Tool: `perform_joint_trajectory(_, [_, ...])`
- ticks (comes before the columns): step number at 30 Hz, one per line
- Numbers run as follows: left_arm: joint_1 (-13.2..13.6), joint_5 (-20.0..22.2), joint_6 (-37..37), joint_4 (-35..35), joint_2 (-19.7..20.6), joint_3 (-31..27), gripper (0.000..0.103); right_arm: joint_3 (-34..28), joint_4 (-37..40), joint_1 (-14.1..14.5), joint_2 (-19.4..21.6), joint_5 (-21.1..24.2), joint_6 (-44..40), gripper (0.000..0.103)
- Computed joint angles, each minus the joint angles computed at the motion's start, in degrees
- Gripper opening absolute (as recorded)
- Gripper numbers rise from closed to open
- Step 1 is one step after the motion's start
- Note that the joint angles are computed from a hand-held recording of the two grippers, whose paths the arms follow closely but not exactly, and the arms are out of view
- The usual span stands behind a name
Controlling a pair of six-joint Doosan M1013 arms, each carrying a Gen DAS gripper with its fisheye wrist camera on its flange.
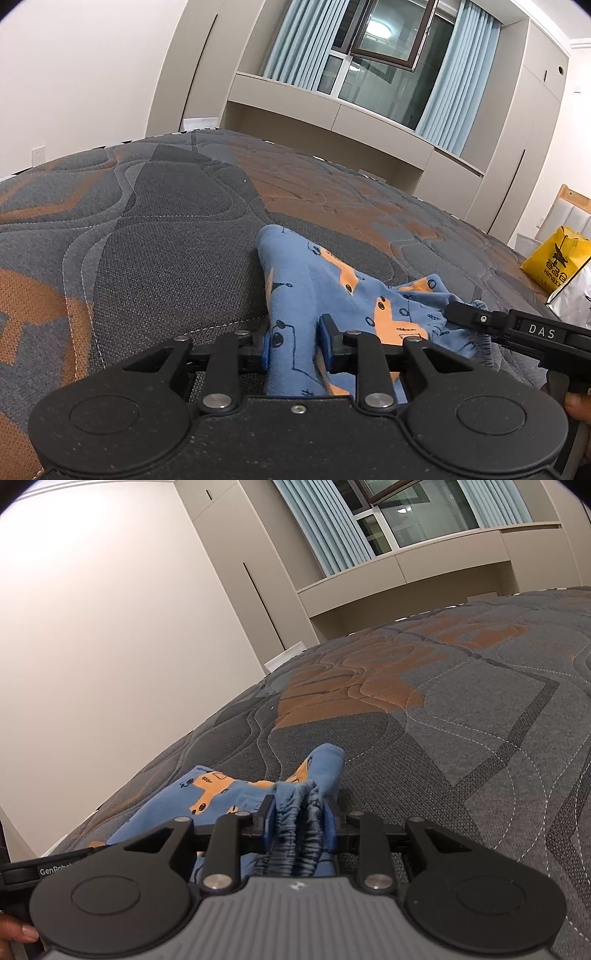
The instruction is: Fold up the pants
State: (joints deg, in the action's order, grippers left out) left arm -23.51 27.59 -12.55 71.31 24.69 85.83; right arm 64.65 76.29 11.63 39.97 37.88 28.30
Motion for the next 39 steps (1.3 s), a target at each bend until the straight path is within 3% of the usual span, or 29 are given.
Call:
perform_joint_trajectory(3, [0.0,-0.1,-0.1,0.4,0.0,0.0,0.034,0.0,0.0,-0.1,0.0,-0.2,0.4,0.039])
perform_joint_trajectory(5, [0.0,-0.2,-0.7,1.2,-0.1,0.2,0.045,0.1,0.3,-0.1,0.1,-0.2,0.6,0.042])
perform_joint_trajectory(7, [-0.3,0.3,-2.1,3.1,-0.2,0.4,0.059,0.1,0.8,-0.2,0.1,0.0,0.7,0.057])
perform_joint_trajectory(13, [-1.4,3.0,-5.2,7.4,-1.1,1.0,0.077,2.5,5.3,-0.3,-1.2,-2.2,-3.7,0.087])
perform_joint_trajectory(18, [-2.6,5.8,-6.5,8.4,-2.3,1.8,0.093,6.1,10.8,-0.2,-3.4,-4.2,-10.5,0.102])
perform_joint_trajectory(22, [-4.3,9.5,-10.0,11.9,-3.4,3.2,0.102,9.7,16.4,0.0,-5.7,-5.8,-17.7,0.103])
perform_joint_trajectory(39, [-11.4,18.1,-9.0,15.2,-7.5,7.2,0.102,26.3,46.3,-0.5,-17.1,-6.7,-55.3,0.103])
